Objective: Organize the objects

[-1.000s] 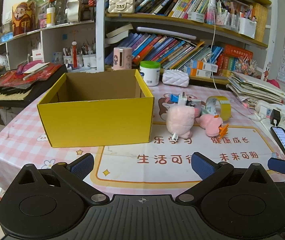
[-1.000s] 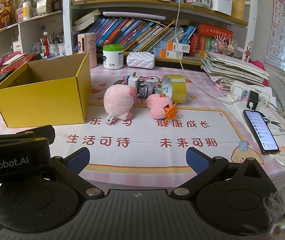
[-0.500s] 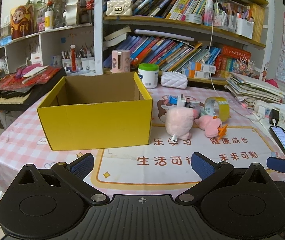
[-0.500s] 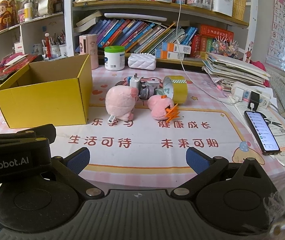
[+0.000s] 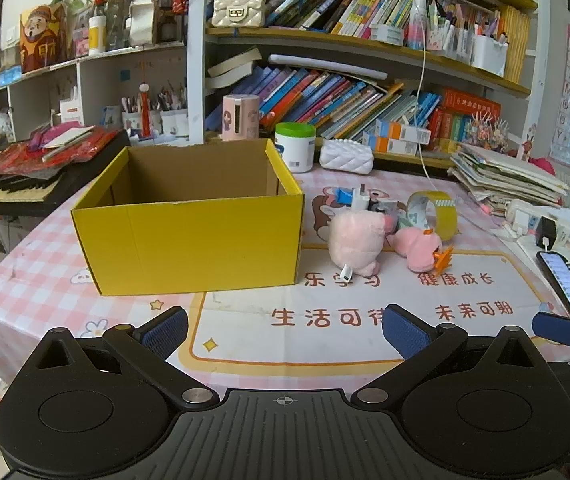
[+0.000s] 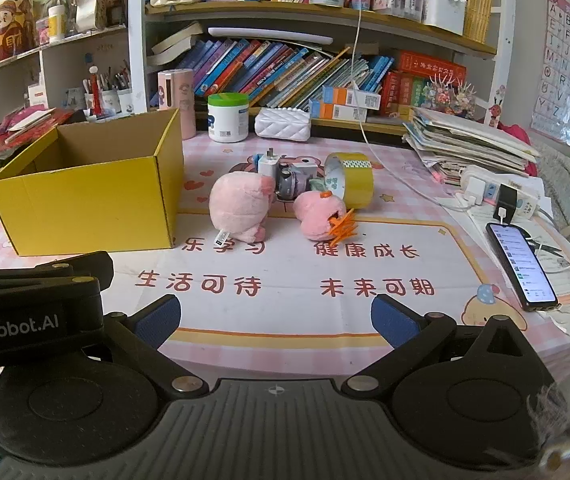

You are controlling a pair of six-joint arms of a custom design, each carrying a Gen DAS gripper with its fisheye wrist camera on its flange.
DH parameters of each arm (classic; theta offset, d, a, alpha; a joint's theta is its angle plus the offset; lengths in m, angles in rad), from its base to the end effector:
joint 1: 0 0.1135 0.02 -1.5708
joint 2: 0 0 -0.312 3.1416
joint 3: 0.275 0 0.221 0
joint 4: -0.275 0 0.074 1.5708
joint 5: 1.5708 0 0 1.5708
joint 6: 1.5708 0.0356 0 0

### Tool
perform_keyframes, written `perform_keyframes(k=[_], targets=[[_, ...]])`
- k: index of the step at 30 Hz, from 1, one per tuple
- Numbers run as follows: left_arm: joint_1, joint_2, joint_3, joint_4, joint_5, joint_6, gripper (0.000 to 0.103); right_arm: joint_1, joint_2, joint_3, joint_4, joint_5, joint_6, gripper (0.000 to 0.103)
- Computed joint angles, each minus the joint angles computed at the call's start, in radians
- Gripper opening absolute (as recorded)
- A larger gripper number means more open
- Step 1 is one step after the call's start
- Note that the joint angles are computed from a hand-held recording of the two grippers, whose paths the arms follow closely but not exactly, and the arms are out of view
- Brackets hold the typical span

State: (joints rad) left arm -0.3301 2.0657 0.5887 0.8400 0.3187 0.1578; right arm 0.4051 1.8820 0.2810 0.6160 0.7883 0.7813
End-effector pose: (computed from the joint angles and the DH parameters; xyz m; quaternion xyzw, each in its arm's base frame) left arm 0.3128 -0.1190 0.1178 0.2823 0.8383 -0.1794 0.4306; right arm 0.2157 0.0650 0.1135 0.2742 0.8477 -0.1558 0.4266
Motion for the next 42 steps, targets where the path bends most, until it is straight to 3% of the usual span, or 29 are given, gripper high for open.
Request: perform_keyframes(k=[13,23,42], targets=[[0.013,0.006,0.021,-0.039,0.017,0.005,0.103,0.001,0.004,0.004,-0.002,0.0,0.001,0.101],[0.006,0.011,-0.007,0.031,0.01,0.008,0.103,0.013,0.014,0.003,0.028,0.011,-0.026,0.101],[0.0,0.025,0.042,-0.033,0.037,-0.017,0.103,-0.023,0.023,-0.017,0.084,-0.019,-0.057,0.101]])
